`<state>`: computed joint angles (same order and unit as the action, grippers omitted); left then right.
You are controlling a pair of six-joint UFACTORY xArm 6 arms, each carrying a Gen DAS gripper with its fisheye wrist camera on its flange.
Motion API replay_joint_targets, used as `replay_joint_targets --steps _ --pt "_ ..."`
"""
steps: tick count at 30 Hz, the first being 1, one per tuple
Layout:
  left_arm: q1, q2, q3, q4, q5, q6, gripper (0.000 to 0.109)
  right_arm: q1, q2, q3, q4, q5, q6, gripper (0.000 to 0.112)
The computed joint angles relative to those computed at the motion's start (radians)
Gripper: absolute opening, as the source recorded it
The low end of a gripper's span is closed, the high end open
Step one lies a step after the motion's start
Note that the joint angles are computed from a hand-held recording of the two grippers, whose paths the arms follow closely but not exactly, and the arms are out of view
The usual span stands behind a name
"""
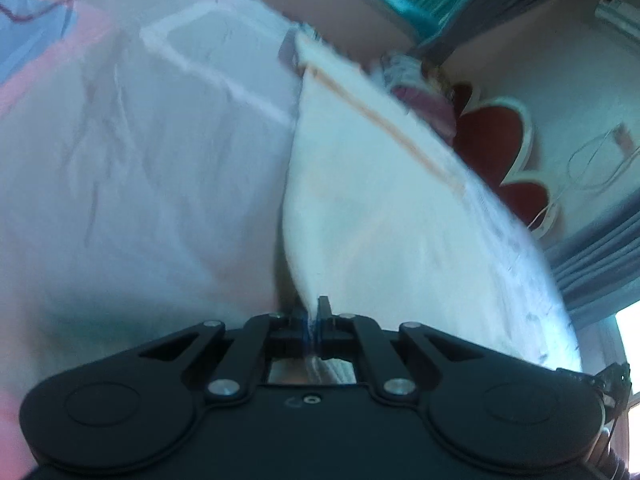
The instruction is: Fold small clothes
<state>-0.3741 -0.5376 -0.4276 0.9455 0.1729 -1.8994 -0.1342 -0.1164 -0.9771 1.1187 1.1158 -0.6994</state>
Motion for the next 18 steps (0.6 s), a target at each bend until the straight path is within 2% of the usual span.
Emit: replay_joint_targets --steps 4,8,13,18 --pt "0.040 -0.024 -0.050 0.103 -0.008 -0.090 0.002 0.008 -0.021 -0.071 0.046 0.008 -0.044 0.002" --pt "0.118 0.035 -0.167 0.137 -0.048 -0.066 0.002 0.068 0.057 -0.256 0.053 -0.025 -0.019 0.002" --pt "0.182 0.211 -0.408 -0.020 -0.044 0.197 0.002 0.135 0.238 -0.568 0.041 -0.076 0.082 0.003" --pt "0.230 0.414 -0.617 -0.237 -0.042 0.447 0.002 0.192 0.547 -1.001 -0.046 -0.100 0.295 0.002"
